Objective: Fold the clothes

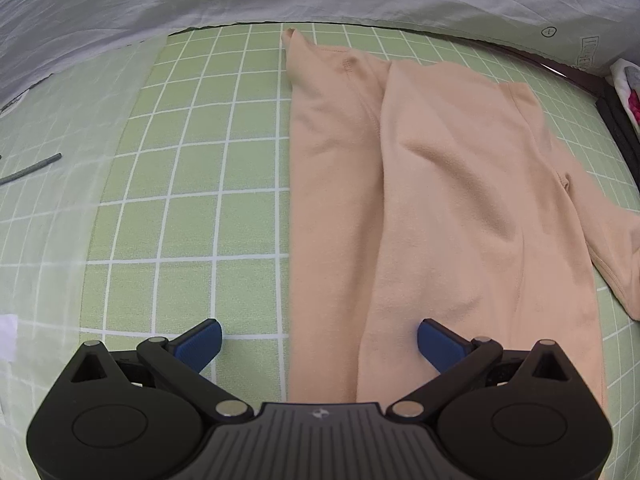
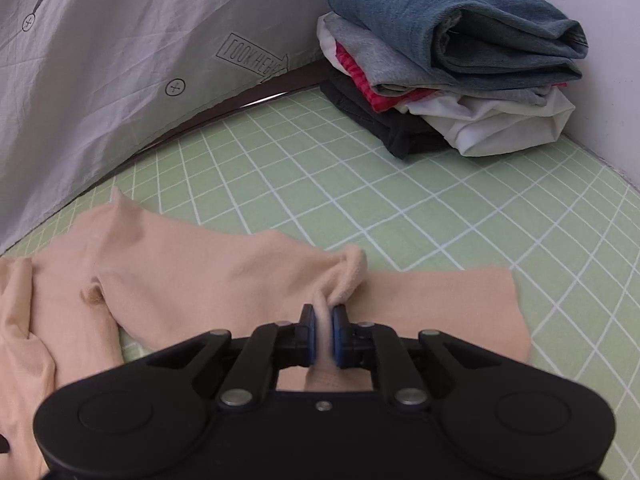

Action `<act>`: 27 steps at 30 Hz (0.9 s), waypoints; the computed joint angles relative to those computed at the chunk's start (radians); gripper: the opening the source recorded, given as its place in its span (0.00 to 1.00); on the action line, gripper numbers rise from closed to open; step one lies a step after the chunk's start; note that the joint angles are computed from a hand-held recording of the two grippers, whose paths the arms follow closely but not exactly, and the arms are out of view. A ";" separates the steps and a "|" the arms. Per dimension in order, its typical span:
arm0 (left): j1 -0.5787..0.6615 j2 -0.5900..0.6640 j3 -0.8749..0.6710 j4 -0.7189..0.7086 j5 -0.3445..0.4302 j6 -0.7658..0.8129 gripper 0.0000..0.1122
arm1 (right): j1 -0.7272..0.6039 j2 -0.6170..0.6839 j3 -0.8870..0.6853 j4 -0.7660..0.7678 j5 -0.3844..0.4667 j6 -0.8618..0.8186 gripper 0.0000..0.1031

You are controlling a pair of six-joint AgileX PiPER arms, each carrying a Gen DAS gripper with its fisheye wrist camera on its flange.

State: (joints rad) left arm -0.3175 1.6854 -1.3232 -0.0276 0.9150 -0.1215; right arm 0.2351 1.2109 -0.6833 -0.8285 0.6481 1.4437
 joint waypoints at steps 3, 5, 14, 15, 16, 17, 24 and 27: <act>0.014 -0.002 -0.003 -0.007 -0.004 0.017 0.91 | 0.042 0.038 -0.081 -0.010 -0.053 -0.018 0.09; 0.024 0.001 -0.006 -0.016 -0.004 0.027 0.91 | 0.082 0.064 -0.134 -0.015 -0.105 -0.034 0.09; 0.028 -0.023 0.016 -0.019 0.003 0.019 0.91 | 0.193 0.313 -0.301 0.474 -0.249 -0.539 0.23; 0.021 -0.023 0.011 -0.007 0.003 0.011 0.91 | 0.197 0.318 -0.301 0.503 -0.234 -0.564 0.25; 0.015 -0.027 0.009 0.004 0.002 0.004 0.91 | 0.203 0.313 -0.294 0.499 -0.224 -0.550 0.26; 0.011 -0.035 0.011 0.012 0.000 -0.002 0.91 | 0.209 0.292 -0.276 0.478 -0.227 -0.518 0.38; -0.014 -0.118 0.054 0.045 -0.001 -0.045 0.91 | 0.274 0.101 -0.170 0.090 -0.074 -0.077 0.89; -0.033 -0.164 0.085 0.056 -0.002 -0.067 0.91 | 0.318 0.049 -0.127 0.009 0.066 0.008 0.98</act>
State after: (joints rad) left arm -0.3509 1.5210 -1.2387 0.0288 0.9130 -0.1883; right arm 0.5526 1.2597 -0.8102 -0.8194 0.7137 1.4516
